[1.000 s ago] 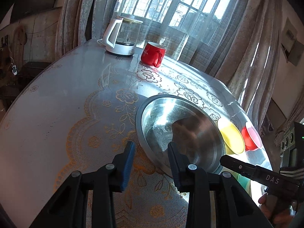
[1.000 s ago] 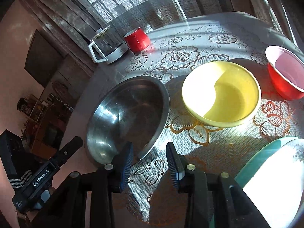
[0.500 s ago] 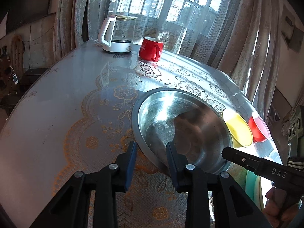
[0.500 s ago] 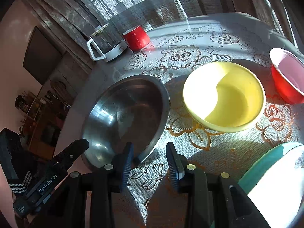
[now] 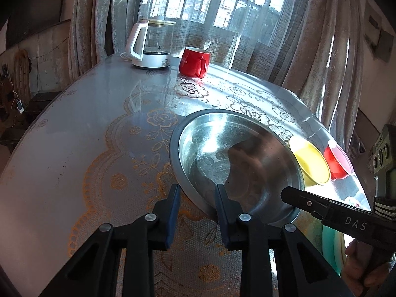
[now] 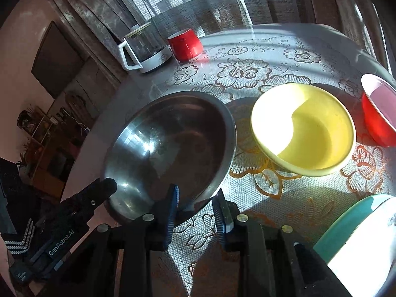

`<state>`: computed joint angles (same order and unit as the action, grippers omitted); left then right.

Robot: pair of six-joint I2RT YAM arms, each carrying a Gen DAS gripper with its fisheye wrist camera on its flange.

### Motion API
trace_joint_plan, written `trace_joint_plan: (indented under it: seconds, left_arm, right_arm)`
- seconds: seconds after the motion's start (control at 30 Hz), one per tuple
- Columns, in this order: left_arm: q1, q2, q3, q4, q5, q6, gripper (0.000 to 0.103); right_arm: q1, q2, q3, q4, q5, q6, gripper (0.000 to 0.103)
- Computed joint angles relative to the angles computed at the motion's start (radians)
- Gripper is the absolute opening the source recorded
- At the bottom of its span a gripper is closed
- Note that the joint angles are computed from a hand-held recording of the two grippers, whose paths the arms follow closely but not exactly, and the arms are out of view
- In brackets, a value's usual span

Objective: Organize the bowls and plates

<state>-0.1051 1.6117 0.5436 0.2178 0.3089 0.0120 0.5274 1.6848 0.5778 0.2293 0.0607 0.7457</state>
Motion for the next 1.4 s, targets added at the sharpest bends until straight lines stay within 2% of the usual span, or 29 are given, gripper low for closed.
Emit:
trace_joint_plan:
  seconds: [0.23, 0.47, 0.73, 0.77, 0.8, 0.83, 0.87, 0.93, 0.97, 1.03, 1.1, 1.13, 1.23, 1.3, 1.4]
  left_arm:
    - [0.013, -0.078, -0.072, -0.001, 0.008, 0.003, 0.029]
    - [0.062, -0.237, -0.184, -0.045, 0.048, 0.035, 0.029]
    - [0.147, -0.519, -0.308, -0.217, 0.098, 0.084, 0.029]
    - [0.161, -0.566, -0.323, -0.248, 0.107, 0.094, 0.027]
    - [0.177, -0.629, -0.342, -0.287, 0.131, 0.113, 0.02]
    - [0.188, -0.695, -0.354, -0.34, 0.158, 0.13, 0.018]
    - [0.172, -0.776, -0.369, -0.39, 0.14, 0.131, 0.018]
    - [0.046, -0.929, -0.401, -0.458, -0.05, 0.105, 0.019]
    - [0.034, -0.966, -0.413, -0.484, -0.056, 0.107, 0.019]
    - [0.112, -0.973, -0.418, -0.536, 0.06, 0.14, 0.019]
    - [0.168, -0.981, -0.421, -0.567, 0.094, 0.154, 0.019]
    - [0.228, -0.98, -0.42, -0.587, 0.143, 0.172, 0.019]
    - [0.424, -0.887, -0.383, -0.627, 0.315, 0.246, 0.024]
    - [0.51, -0.842, -0.363, -0.628, 0.358, 0.273, 0.03]
    - [0.559, -0.735, -0.327, -0.61, 0.393, 0.303, 0.033]
  right_arm:
    - [0.022, -0.032, -0.014, -0.023, 0.002, 0.0, 0.027]
    - [0.081, -0.092, -0.069, -0.028, 0.011, 0.034, 0.027]
    - [0.203, -0.205, -0.149, -0.047, 0.061, 0.104, 0.027]
    - [0.222, -0.221, -0.158, -0.052, 0.073, 0.114, 0.027]
    - [0.242, -0.24, -0.17, -0.054, 0.085, 0.124, 0.027]
    - [0.263, -0.255, -0.179, -0.051, 0.09, 0.126, 0.027]
    - [0.291, -0.265, -0.182, -0.052, 0.097, 0.128, 0.026]
    - [0.37, -0.259, -0.149, -0.113, 0.157, 0.131, 0.026]
    - [0.402, -0.249, -0.129, -0.148, 0.191, 0.14, 0.027]
    - [0.443, -0.244, -0.122, -0.171, 0.229, 0.158, 0.027]
    - [0.446, -0.272, -0.165, -0.126, 0.205, 0.181, 0.027]
    - [0.441, -0.28, -0.179, -0.112, 0.193, 0.192, 0.027]
    - [0.441, -0.294, -0.194, -0.112, 0.206, 0.217, 0.03]
    - [0.435, -0.305, -0.202, -0.116, 0.198, 0.234, 0.032]
    - [0.435, -0.31, -0.223, -0.101, 0.197, 0.258, 0.034]
